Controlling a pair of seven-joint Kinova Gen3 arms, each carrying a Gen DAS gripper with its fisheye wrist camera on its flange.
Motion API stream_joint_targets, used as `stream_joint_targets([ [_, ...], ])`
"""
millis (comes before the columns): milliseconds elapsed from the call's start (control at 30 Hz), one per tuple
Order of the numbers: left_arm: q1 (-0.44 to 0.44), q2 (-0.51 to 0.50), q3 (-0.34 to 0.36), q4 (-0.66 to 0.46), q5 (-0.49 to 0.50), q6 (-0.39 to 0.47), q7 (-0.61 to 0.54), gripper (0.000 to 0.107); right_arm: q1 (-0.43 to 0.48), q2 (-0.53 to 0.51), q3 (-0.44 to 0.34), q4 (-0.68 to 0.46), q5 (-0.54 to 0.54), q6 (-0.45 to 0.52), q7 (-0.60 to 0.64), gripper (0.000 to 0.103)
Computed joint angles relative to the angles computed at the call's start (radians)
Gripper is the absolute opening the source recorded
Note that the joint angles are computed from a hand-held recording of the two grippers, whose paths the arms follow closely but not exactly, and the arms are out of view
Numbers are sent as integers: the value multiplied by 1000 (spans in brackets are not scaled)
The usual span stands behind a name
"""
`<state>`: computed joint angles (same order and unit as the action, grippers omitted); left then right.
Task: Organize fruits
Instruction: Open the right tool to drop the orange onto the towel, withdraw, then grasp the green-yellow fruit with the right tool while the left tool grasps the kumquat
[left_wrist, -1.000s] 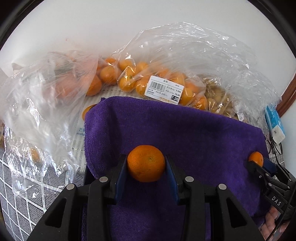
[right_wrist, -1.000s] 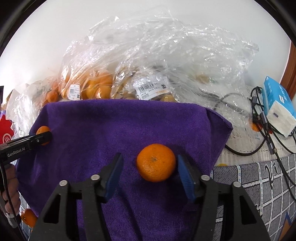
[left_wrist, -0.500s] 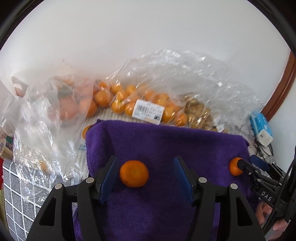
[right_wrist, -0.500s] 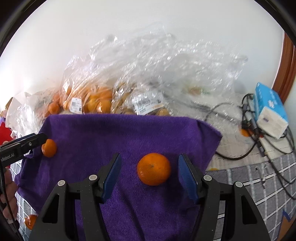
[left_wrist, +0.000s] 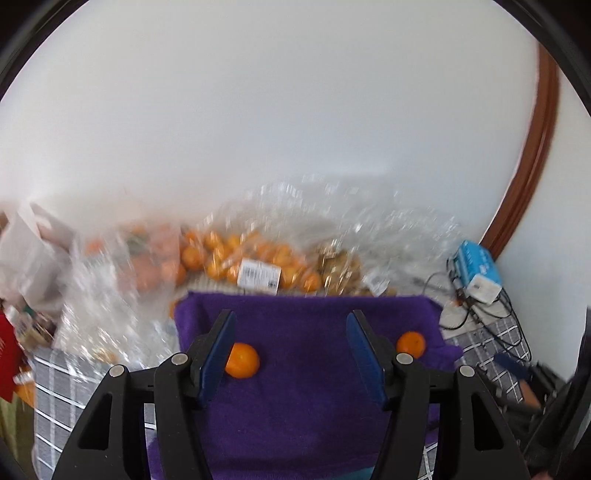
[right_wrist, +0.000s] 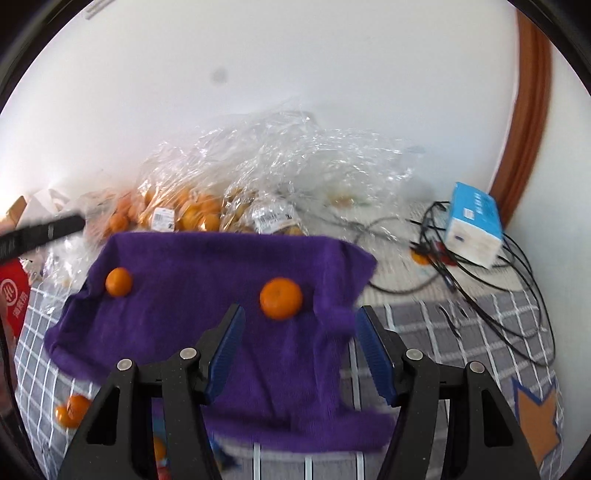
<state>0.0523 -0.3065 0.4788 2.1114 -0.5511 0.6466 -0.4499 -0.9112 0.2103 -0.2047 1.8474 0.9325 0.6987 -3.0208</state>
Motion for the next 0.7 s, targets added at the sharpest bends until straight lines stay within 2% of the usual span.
stream_joint_targets([
  [100, 46, -67, -40, 7, 69, 12, -44, 60, 5, -60, -26, 73, -29, -49, -10, 58],
  [167, 61, -98, -50, 13, 125, 43, -85, 60, -13, -79, -46, 113, 1, -47, -51, 58],
  [267, 25, -156, 23, 33, 141, 127, -103, 60, -32, -86, -79, 176, 64, -79, -136, 57],
  [400, 8, -277, 56, 109, 208, 183, -112, 60, -72, -39, -98, 210, 121, -105, -210, 49],
  [500, 13, -387, 54, 189, 287, 193, -104, 60, -107, -11, -77, 245, 197, -158, -300, 46],
  [700, 15, -511, 62, 304, 436, 233, -113, 60, -95, 31, -48, 232, 172, -224, -277, 44],
])
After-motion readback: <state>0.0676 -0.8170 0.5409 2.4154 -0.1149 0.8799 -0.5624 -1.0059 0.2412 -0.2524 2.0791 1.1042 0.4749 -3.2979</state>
